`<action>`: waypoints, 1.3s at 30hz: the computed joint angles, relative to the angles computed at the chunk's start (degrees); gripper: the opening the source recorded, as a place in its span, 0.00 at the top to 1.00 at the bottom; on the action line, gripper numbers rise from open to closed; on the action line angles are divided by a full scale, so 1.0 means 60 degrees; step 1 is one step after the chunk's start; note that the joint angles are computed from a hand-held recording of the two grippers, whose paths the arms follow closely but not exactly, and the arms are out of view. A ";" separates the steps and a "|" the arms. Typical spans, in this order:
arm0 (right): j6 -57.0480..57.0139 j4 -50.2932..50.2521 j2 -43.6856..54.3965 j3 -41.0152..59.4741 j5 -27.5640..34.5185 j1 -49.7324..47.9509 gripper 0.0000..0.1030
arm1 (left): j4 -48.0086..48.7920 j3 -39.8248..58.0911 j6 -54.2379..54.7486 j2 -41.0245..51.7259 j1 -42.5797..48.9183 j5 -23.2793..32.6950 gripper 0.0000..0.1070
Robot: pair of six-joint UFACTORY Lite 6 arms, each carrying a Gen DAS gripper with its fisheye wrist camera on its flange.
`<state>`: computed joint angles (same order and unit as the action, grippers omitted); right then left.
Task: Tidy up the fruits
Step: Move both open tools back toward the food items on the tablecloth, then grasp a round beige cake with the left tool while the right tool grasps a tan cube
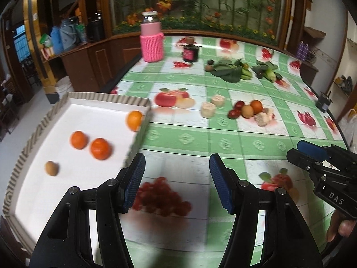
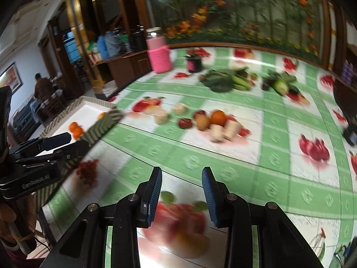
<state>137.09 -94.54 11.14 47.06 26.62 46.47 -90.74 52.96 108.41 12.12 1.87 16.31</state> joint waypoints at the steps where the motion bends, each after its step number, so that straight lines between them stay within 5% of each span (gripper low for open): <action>1: 0.0114 -0.0098 -0.0083 -0.0134 -0.0041 -0.0092 0.65 | -0.0044 0.0040 -0.0016 0.0067 -0.0180 -0.0090 0.44; 9: 0.1078 -0.1465 -0.0254 -0.0773 -0.0822 -0.1454 0.65 | 0.1400 0.0850 -0.1950 0.0848 -0.1042 -0.0347 0.44; 23: -0.0008 -0.2318 0.2590 0.2379 -0.2728 -0.3214 0.65 | 0.4815 0.3064 -0.6190 0.2778 -0.1706 -0.0566 0.44; 31: -0.0716 -0.1941 0.3363 0.3320 -0.2974 -0.3535 0.65 | 0.6205 0.4112 -0.7953 0.3625 -0.1809 -0.0523 0.44; 39: 0.2654 -0.5467 0.3282 0.2985 -0.2889 -0.3720 0.77 | 0.8176 0.5507 -1.0270 0.4687 -0.1948 -0.0329 0.44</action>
<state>153.01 -127.34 30.83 64.97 9.28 24.15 -41.69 86.01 46.79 40.24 -9.82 14.34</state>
